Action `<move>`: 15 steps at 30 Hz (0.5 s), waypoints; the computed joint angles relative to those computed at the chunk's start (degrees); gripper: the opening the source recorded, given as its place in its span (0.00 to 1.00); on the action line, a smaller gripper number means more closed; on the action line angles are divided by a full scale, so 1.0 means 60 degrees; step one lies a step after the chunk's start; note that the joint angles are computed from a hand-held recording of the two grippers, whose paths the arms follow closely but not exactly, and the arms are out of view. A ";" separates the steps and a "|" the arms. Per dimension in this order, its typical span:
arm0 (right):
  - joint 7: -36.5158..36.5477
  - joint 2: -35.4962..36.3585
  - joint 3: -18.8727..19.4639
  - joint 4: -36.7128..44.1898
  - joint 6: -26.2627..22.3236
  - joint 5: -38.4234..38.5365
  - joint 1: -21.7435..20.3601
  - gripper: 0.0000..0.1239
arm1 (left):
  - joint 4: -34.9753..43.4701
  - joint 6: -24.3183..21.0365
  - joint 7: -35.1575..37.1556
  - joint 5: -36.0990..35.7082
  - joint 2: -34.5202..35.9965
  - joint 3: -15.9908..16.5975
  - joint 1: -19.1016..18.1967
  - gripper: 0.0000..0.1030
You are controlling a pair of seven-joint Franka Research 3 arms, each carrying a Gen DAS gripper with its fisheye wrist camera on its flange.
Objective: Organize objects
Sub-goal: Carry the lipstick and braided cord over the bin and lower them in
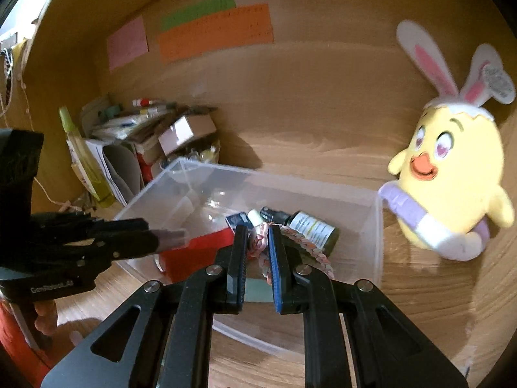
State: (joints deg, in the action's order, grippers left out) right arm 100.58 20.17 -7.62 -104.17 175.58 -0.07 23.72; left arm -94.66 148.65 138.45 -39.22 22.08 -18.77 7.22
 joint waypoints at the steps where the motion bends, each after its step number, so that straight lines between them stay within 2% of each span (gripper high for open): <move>1: -0.0009 0.0059 0.0000 0.0077 -0.0116 0.0004 -0.0010 0.09 | 0.0104 -0.0117 0.0010 -0.0013 0.0087 -0.0022 0.0012 0.24; 15: -0.0065 0.0703 0.0247 0.0878 -0.1236 -0.0162 -0.0260 0.09 | 0.0537 -0.0319 -0.0267 0.0512 0.0556 -0.0108 -0.0032 0.24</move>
